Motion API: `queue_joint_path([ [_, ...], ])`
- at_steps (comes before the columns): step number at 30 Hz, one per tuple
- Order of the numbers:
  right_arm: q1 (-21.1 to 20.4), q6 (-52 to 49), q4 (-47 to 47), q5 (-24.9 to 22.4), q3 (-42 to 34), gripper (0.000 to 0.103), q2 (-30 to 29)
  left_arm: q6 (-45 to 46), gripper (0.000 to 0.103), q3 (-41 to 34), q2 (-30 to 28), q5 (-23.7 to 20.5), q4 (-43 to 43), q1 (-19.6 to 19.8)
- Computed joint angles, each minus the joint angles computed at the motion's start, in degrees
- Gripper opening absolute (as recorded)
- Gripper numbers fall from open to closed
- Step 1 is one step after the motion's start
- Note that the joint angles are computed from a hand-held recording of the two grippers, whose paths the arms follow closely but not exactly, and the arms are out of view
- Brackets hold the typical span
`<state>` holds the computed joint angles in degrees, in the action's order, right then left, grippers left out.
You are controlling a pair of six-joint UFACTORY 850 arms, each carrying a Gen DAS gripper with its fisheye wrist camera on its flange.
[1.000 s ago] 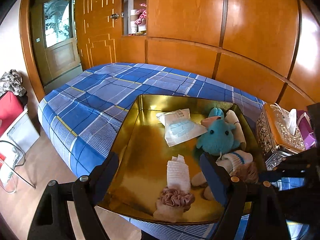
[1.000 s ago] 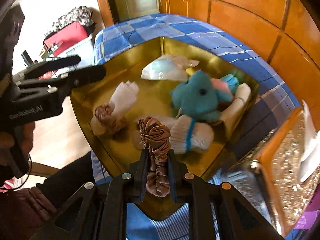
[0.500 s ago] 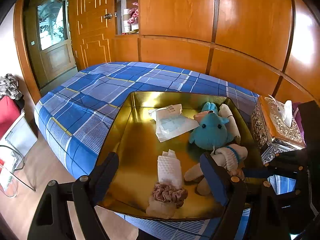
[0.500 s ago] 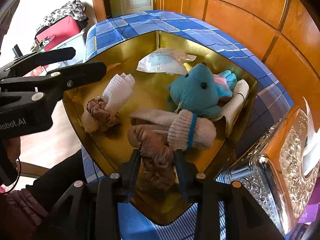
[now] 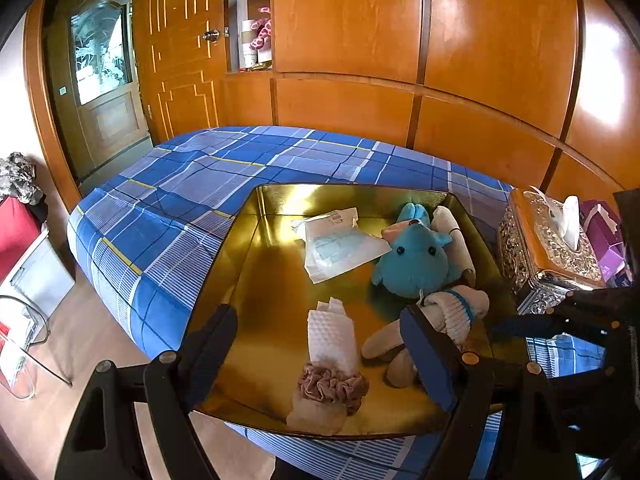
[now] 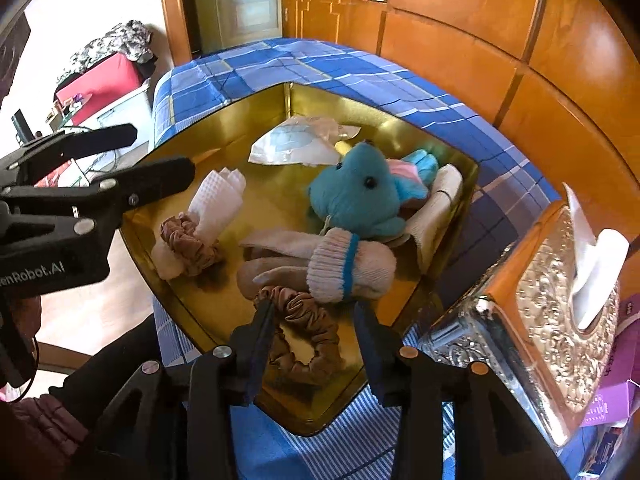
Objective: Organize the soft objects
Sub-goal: 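Lift the brown scrunchie with the right tool and carry it to the tray, then release the scrunchie in the tray and move the right tool back to the bed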
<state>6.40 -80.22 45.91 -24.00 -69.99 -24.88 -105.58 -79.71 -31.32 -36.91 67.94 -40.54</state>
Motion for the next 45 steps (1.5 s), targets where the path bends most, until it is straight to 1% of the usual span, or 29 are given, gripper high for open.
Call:
queue_joint_path([
  [6, 0.0, -4.5, 4.9, 3.5, 2.0, 0.040, 1.9, 0.3, 0.084, -0.2, -0.1, -0.3, -0.1, -0.2],
  [9, 0.0, -7.6, 8.8, 5.8, 3.1, 0.040, 3.1, 0.4, 0.084, -0.3, -0.2, -0.2, -0.1, -0.2],
  [11, -0.1, -11.5, 13.0, 7.1, 3.9, 0.040, 4.1, 0.4, 0.084, -0.4, -0.2, -0.3, 0.0, -0.3],
  [16, -0.7, -17.9, 21.1, 8.6, 4.8, 0.040, 5.7, 1.0, 0.084, -0.6, -0.4, -0.1, -0.4, -0.4],
  [22, -1.4, -22.9, 28.0, 10.9, 5.2, 0.040, 6.6, 1.8, 0.084, -1.2, -0.9, -0.2, -0.7, -0.7],
  [23, -1.6, -25.3, 30.8, 11.0, 5.3, 0.040, 6.8, 1.9, 0.084, -1.3, -0.9, -0.2, -0.8, -0.7],
  [31, -3.2, -33.3, 40.3, 12.9, 5.6, 0.040, 8.2, 2.3, 0.084, -1.3, -1.0, 0.2, -1.1, -0.7],
  [35, -4.7, -42.5, 50.0, 13.6, 6.2, 0.040, 9.3, 2.3, 0.084, -1.4, -1.1, 0.2, -1.2, -0.7],
  [38, -5.6, -53.3, 60.9, 14.5, 6.6, 0.040, 10.2, 3.1, 0.084, -1.9, -1.4, 0.0, -1.9, -0.9],
  [42, -6.9, -74.6, 82.7, 14.4, 7.7, 0.040, 11.5, 4.7, 0.084, -2.9, -1.8, -0.5, -2.2, -1.2],
  [45, -7.6, -88.5, 97.7, 13.7, 8.3, 0.040, 12.2, 5.8, 0.084, -3.8, -2.1, -1.0, -2.5, -1.4],
])
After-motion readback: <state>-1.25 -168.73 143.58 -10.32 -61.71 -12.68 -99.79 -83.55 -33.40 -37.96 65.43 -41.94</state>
